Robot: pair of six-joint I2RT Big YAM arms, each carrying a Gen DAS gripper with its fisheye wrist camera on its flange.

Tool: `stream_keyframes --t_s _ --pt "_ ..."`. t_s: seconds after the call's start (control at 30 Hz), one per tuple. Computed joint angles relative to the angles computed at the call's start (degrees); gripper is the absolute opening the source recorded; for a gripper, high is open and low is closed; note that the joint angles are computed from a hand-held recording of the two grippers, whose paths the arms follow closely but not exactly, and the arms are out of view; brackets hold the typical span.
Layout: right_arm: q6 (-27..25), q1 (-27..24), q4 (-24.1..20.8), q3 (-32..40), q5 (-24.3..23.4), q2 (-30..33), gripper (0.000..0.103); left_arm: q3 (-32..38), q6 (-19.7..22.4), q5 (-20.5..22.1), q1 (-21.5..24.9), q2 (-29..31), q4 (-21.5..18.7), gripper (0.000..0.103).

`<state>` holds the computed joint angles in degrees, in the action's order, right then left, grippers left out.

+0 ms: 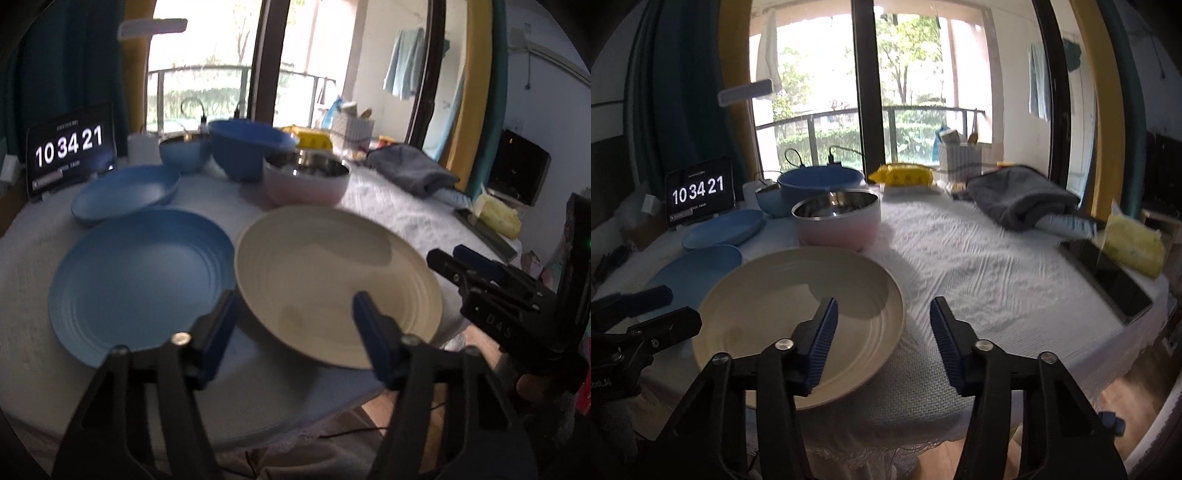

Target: Organize plates and bowls

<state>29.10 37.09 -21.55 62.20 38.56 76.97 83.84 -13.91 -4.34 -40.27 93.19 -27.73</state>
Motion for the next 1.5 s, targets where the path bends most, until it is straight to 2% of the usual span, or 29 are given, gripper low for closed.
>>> stream_keyframes --t_s 0.1,0.27,0.33,0.5,0.93,1.5 --pt "0.57 -0.75 0.67 -0.64 -1.62 0.17 0.048 0.33 -0.35 0.11 -0.22 0.47 -1.31 0.054" --pt "2.01 -1.80 1.92 -1.55 -4.28 0.49 0.044 0.81 -0.72 0.95 -0.49 1.67 -2.61 0.053" --pt "2.98 -2.29 2.46 -1.69 -5.53 0.99 0.038 0.77 -0.88 1.11 -0.49 1.78 -2.51 0.053" --pt "5.56 -2.73 2.77 -1.81 -6.62 1.84 0.034 0.41 -0.71 1.05 -0.45 1.64 -1.87 0.053" --pt "5.26 -1.34 -0.24 -0.13 -2.73 2.33 0.032 -0.53 -2.49 3.16 0.26 1.57 -1.14 0.049" --pt "3.94 1.13 -5.41 3.79 1.52 1.02 0.032 -4.63 -1.52 2.46 0.44 -4.95 3.97 0.049"
